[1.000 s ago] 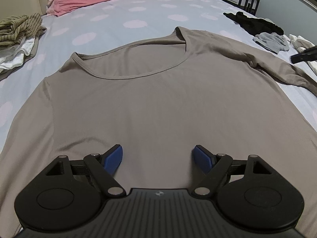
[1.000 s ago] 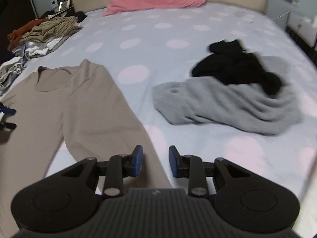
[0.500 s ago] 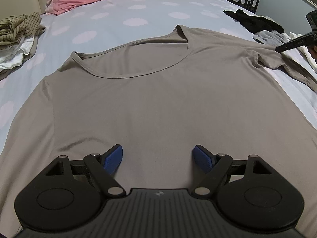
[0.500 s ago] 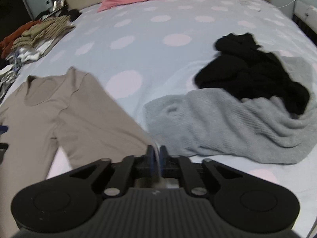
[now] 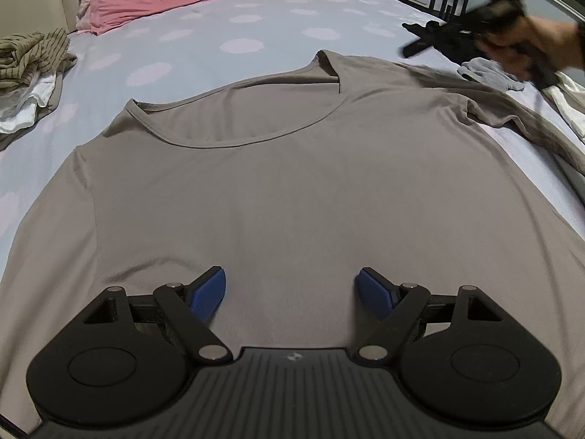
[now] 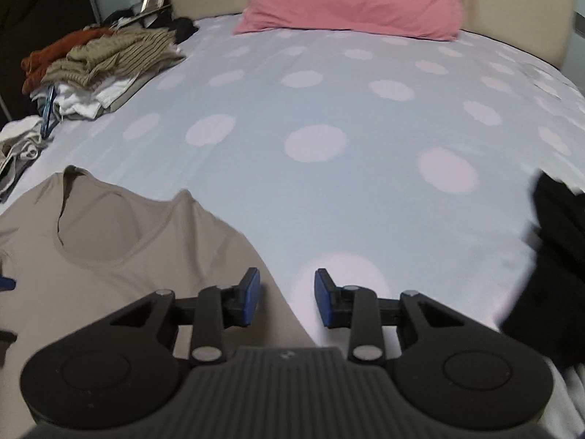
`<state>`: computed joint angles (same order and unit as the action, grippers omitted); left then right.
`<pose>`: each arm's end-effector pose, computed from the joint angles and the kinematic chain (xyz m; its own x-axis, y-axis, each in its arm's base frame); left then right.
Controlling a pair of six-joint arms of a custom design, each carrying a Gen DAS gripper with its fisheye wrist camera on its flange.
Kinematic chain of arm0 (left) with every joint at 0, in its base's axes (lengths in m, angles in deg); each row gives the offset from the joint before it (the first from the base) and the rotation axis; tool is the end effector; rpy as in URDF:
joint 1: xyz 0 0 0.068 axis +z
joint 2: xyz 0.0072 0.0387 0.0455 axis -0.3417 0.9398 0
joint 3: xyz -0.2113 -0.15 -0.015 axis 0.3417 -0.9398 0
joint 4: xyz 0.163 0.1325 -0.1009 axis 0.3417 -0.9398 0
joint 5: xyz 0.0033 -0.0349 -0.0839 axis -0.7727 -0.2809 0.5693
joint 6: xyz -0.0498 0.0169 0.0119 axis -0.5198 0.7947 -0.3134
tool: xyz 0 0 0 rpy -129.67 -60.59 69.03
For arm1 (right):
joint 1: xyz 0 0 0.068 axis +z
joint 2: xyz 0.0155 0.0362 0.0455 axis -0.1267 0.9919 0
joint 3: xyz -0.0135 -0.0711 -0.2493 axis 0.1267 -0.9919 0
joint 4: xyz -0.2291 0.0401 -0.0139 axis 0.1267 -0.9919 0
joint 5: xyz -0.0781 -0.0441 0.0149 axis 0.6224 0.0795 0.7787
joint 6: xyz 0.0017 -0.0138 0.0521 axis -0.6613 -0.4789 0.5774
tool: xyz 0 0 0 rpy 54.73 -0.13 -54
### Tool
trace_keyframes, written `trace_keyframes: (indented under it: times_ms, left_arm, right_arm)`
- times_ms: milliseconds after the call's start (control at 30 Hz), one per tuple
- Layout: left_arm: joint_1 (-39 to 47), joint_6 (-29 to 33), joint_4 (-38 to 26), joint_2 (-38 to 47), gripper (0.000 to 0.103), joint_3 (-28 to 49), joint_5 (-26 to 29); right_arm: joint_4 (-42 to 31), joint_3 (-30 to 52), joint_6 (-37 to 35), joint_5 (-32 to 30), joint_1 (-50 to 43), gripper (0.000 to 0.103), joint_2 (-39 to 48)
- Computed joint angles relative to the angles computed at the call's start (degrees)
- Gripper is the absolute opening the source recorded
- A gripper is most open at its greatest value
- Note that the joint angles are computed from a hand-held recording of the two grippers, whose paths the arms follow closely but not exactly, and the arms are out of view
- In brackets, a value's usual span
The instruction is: Fold clothes
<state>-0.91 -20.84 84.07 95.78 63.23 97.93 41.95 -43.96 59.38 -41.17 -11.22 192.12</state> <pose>0.1699 0.0397 0.0715 -0.6276 0.5382 -0.5625 0.6672 0.7442 -0.0325 0.2947 -0.0091 0.0898 -0.7490 -0.1621 -0.6424 -0.2973 0.9487 0.1072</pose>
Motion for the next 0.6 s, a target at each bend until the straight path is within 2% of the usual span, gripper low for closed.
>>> trace_keyframes:
  times_ms: [200,233,267,300,433,600]
  left_arm:
    - [0.8,1.7,-1.9,0.4,0.079,1.0,0.7]
    - [1.0,2.0,-2.2,0.6,0.079,1.2,1.0]
    - [1.3,2.3,-2.6,0.7,0.079,1.4,1.2]
    - [1.6,2.6,-2.9,0.8,0.079,1.5,1.5]
    - [2.5,3.8,-3.8,1.4,0.079,2.1,2.2]
    - [3.2,4.7,-4.9,1.2,0.079,2.5,2.5]
  right_arm:
    - [-5.0,12.1,1.7,-0.3,5.7,0.036,9.8]
    - [-8.7,15.4,1.4,-0.8,6.2,0.017,11.7]
    - [-11.9,18.1,0.3,-0.2,7.0,0.006,13.2]
    - [-11.6,18.7,-0.4,0.5,7.5,0.005,13.6]
    - [-4.8,17.6,5.2,5.2,7.7,0.004,13.9]
    - [-2.3,16.6,7.7,9.0,9.5,0.006,14.7]
